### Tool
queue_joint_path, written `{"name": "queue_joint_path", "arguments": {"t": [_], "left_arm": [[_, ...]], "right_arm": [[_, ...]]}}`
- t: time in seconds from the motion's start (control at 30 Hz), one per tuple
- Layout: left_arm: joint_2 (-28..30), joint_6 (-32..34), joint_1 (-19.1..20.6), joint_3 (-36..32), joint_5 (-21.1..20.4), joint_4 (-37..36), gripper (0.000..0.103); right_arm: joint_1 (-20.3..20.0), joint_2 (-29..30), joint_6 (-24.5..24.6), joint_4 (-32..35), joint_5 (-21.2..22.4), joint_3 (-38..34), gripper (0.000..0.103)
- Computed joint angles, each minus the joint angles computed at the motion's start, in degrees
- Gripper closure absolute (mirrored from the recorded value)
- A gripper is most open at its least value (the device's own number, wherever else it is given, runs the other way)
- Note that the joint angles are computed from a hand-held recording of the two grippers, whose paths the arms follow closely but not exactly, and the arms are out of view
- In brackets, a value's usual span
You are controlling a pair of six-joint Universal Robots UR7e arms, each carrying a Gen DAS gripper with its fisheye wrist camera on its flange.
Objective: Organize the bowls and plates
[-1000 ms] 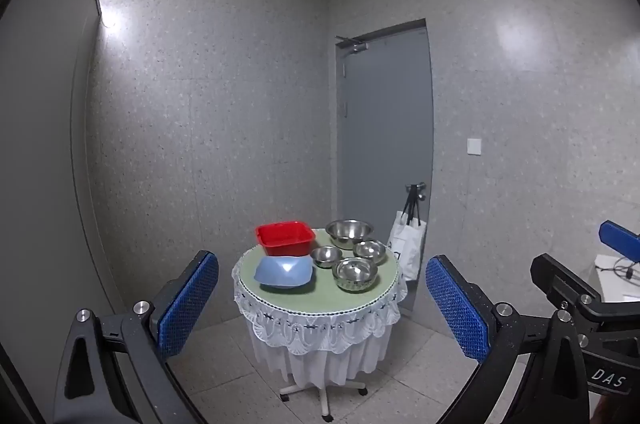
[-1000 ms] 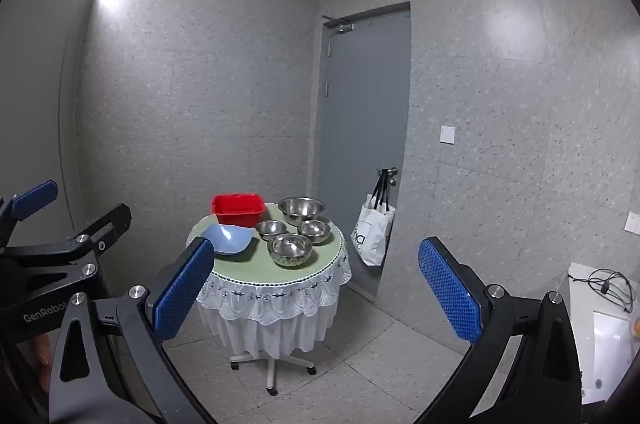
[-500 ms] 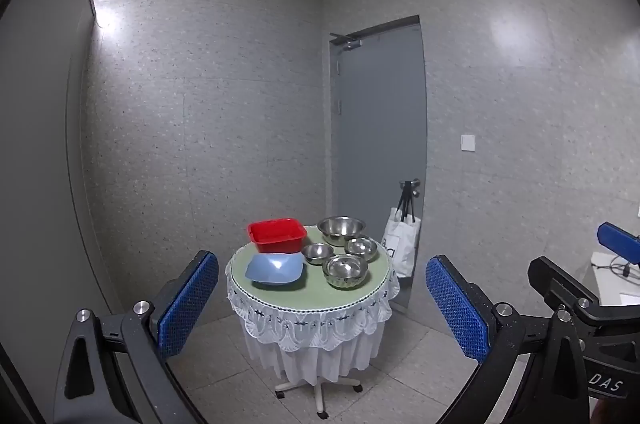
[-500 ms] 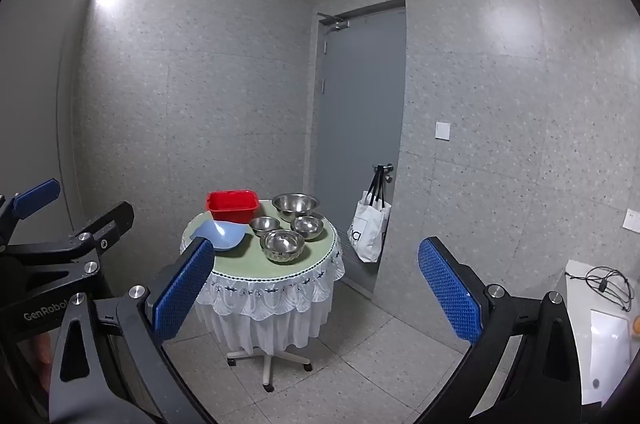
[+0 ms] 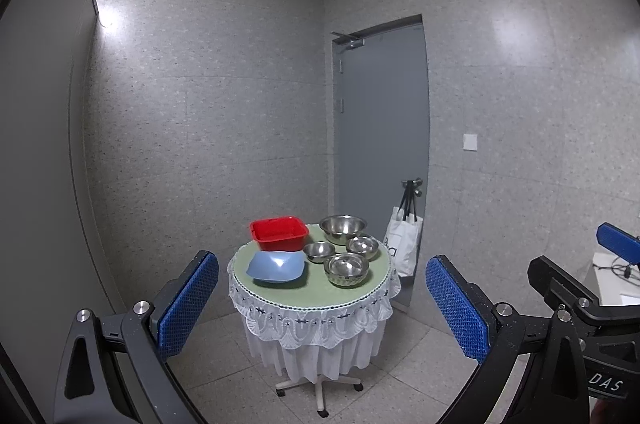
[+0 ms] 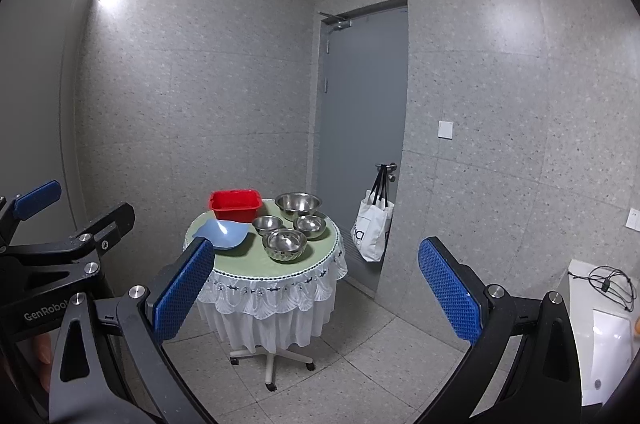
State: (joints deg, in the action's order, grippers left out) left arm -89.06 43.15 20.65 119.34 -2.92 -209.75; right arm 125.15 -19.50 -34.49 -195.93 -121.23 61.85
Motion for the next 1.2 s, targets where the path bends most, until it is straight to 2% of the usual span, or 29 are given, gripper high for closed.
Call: {"name": "queue_joint_path", "arguments": {"t": [0.23,0.5,0.63,0.7,0.8,0.9,1.03,1.13,1.2], "left_arm": [[3.9,12.9,-0.4,-3.1,0.6,-13.6,0.001],[5.1,16.5,-0.2,-4.1,0.5,-17.6,0.001],[5.1,15.2,-0.2,-3.6,0.6,-17.0,0.001],[4.6,12.2,-0.2,-2.8,0.7,-14.6,0.001],[5.2,12.6,-0.1,-2.9,0.7,-15.5,0.001],[3.7,5.6,0.4,-1.5,0.1,-8.9,0.001],[4.5,3.1,0.9,-1.1,0.1,-7.9,0.001],[5.5,2.8,1.1,-0.8,0.1,-9.1,0.001],[6.9,5.8,1.5,-1.4,0.1,-12.8,0.0]], "right_arm": [[-0.3,-0.2,0.1,0.1,0.8,0.4,0.0],[-0.4,-0.5,0.1,-0.6,1.3,1.3,0.0],[-0.5,-0.6,0.1,-0.6,1.5,1.5,0.0],[-0.6,-0.6,0.0,-0.8,1.7,1.8,0.0],[-0.6,-0.6,0.0,-0.7,1.7,1.7,0.0],[-0.9,-1.2,-0.2,-0.8,2.2,2.6,0.0],[-1.7,-2.3,-0.5,-0.4,3.1,3.7,0.0],[-2.3,-2.9,-0.8,-0.5,3.9,4.8,0.0],[-2.9,-3.1,-0.6,-0.5,4.5,5.3,0.0]]}}
